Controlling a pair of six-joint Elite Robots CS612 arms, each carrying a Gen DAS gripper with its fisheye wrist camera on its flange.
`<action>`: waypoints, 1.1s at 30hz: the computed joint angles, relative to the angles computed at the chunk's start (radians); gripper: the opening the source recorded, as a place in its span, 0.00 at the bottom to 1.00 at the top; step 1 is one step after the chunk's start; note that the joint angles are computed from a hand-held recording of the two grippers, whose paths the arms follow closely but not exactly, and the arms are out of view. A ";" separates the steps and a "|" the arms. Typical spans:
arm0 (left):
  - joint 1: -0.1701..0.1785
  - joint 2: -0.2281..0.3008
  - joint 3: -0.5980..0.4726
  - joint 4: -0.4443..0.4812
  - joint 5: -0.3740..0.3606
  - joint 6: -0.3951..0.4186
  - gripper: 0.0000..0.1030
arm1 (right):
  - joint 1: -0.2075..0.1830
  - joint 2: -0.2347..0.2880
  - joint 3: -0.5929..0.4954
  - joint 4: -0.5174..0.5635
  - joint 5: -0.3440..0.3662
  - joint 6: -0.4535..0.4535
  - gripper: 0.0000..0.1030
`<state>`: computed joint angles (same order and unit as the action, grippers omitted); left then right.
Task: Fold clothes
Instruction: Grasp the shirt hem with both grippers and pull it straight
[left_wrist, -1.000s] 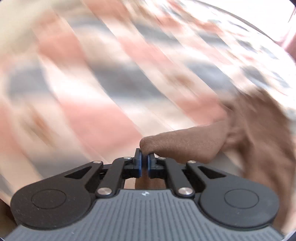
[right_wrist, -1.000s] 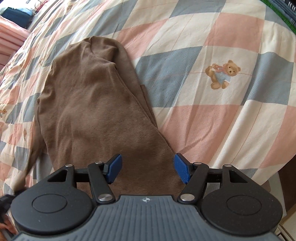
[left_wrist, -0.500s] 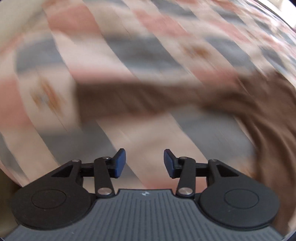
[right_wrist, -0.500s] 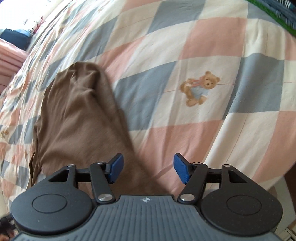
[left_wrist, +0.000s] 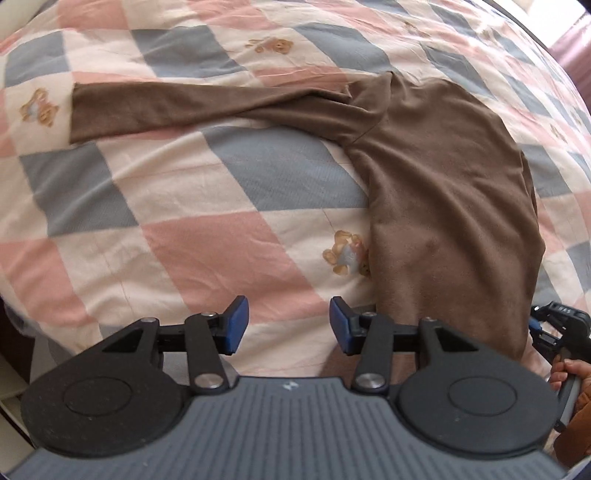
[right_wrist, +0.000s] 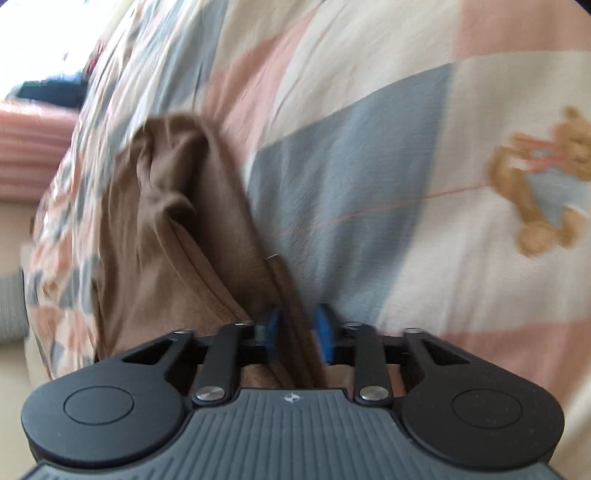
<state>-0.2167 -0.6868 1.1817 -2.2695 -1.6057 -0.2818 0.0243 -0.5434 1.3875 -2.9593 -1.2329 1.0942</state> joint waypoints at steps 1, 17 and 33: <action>-0.003 -0.008 0.013 -0.004 0.004 -0.014 0.42 | -0.003 -0.002 -0.005 0.012 0.007 -0.023 0.04; -0.047 -0.056 0.155 -0.042 0.013 -0.103 0.42 | -0.106 -0.274 0.207 0.099 -0.408 -0.450 0.33; -0.025 -0.036 0.197 -0.083 -0.090 0.080 0.42 | -0.003 -0.228 0.269 0.194 0.167 -0.583 0.62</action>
<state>-0.2421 -0.7232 1.3785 -2.3523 -1.6962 -0.2022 0.0210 -0.7712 1.6565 -2.7649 -1.0663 0.5110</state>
